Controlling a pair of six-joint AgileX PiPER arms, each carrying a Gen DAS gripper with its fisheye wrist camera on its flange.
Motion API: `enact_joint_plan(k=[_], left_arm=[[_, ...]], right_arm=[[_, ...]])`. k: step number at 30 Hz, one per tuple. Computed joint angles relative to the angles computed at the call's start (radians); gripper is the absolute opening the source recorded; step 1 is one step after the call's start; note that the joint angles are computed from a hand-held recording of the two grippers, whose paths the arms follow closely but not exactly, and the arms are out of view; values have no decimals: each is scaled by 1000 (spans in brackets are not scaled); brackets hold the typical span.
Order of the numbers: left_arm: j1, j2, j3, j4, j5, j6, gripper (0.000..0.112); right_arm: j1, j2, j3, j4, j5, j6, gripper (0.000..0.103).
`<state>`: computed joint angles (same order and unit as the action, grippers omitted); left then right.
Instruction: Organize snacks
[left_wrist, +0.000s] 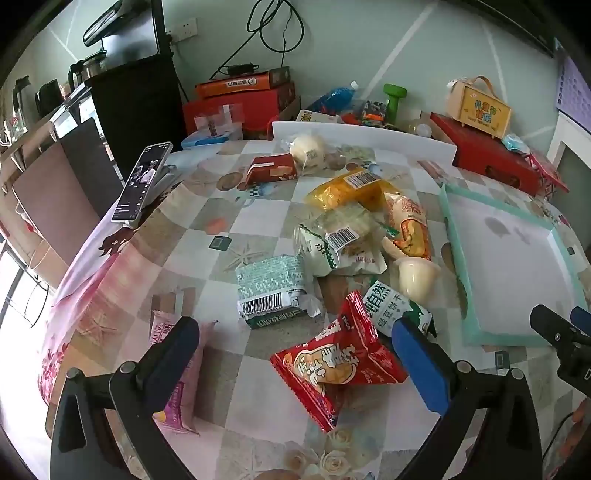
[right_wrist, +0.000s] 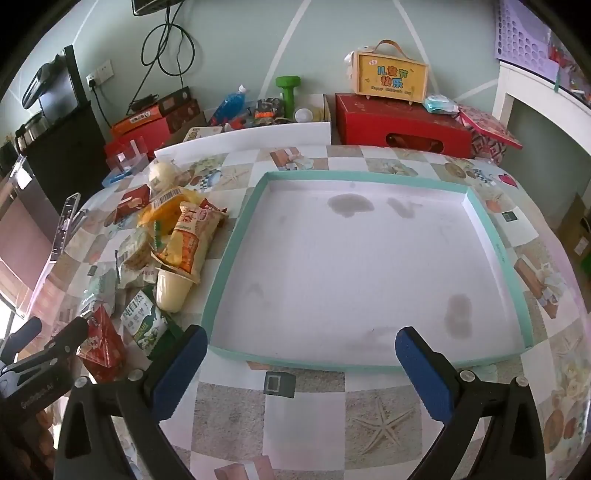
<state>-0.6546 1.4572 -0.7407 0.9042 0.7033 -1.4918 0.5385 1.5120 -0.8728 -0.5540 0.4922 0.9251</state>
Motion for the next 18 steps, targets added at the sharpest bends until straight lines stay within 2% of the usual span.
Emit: enact_joint_plan(k=[1,8,18], left_arm=[[36,-13,1,-23,-18,37,103],[58,-17,5,-47,-41,57,103],[50,-8,3,-51,-48,51,103]], right_arm=[[1,1,-2,2,2,-1,103],[0,5,-8,3,7,-9,103],[1,3,-11,-2,12,2,103]])
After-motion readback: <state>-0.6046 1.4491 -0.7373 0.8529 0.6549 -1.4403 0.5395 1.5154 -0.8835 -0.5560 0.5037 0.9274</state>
